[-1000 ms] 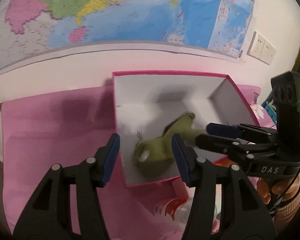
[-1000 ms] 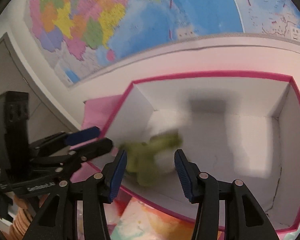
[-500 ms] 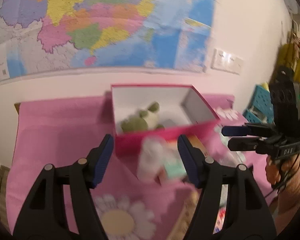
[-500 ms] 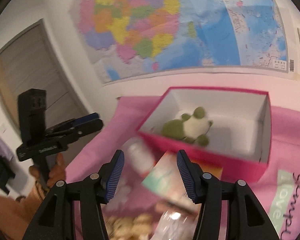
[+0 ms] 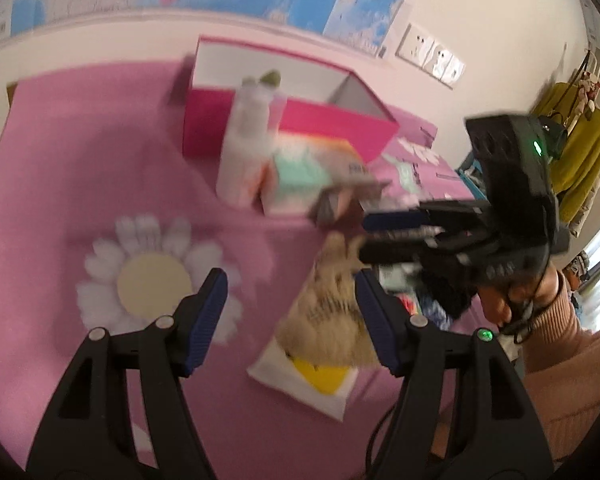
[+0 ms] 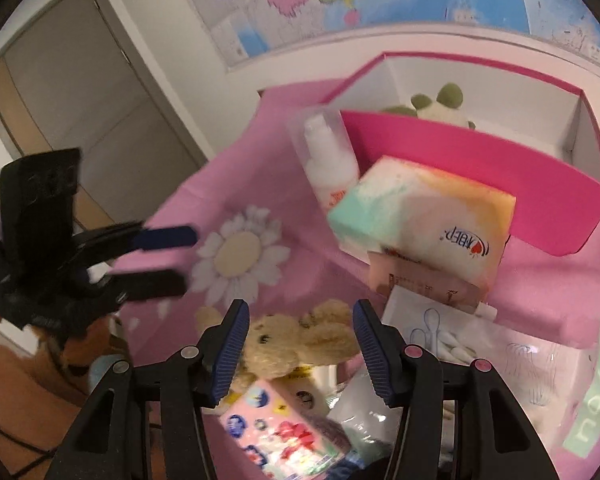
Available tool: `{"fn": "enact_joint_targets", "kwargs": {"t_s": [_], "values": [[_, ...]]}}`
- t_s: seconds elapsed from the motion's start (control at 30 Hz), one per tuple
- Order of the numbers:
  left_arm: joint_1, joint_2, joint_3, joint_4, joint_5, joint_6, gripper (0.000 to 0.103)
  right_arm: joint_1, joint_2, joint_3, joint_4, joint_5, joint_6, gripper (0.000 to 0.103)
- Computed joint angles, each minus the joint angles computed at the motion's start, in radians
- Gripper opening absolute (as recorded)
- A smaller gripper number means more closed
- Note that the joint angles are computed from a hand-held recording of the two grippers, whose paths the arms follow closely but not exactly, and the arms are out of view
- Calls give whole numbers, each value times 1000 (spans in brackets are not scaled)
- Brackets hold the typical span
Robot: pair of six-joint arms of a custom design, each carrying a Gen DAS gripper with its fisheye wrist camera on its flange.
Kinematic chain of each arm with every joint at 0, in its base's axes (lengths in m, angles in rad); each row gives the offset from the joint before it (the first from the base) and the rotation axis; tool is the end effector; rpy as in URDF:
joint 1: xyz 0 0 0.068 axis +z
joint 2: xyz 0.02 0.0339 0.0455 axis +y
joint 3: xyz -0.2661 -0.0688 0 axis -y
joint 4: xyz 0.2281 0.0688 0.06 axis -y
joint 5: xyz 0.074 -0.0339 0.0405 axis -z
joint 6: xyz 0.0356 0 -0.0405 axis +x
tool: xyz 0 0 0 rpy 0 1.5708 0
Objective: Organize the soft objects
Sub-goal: 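Lower the left tool onto the beige bunny plush and grasp it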
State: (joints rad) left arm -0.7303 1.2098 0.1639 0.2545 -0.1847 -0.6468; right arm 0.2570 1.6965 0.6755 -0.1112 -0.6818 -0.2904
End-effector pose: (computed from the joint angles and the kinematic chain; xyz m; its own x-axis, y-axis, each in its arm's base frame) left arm 0.1301 -0.1078 0.1176 -0.7601 -0.1145 -0.6396 0.1272 0.9391 -0.3193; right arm 0.2524 0.0895 0.1223 -0.7083 -0.4160 -0.5703 -0.6878 0.5884 0.4251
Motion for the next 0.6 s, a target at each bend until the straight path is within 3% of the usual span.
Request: {"fn": "enact_joint_targets", "kwargs": {"t_s": [0.27, 0.37, 0.5, 0.6], "values": [[-104, 170, -56, 180, 58, -111, 68, 32, 63, 29, -33, 24, -5, 55], [-79, 261, -76, 291, 123, -126, 67, 39, 66, 25, -46, 23, -12, 56], [-39, 314, -79, 322, 155, -134, 47, 40, 62, 14, -57, 11, -26, 57], [-5, 306, -96, 336, 183, -129, 40, 55, 52, 2, -46, 19, -22, 73]]}}
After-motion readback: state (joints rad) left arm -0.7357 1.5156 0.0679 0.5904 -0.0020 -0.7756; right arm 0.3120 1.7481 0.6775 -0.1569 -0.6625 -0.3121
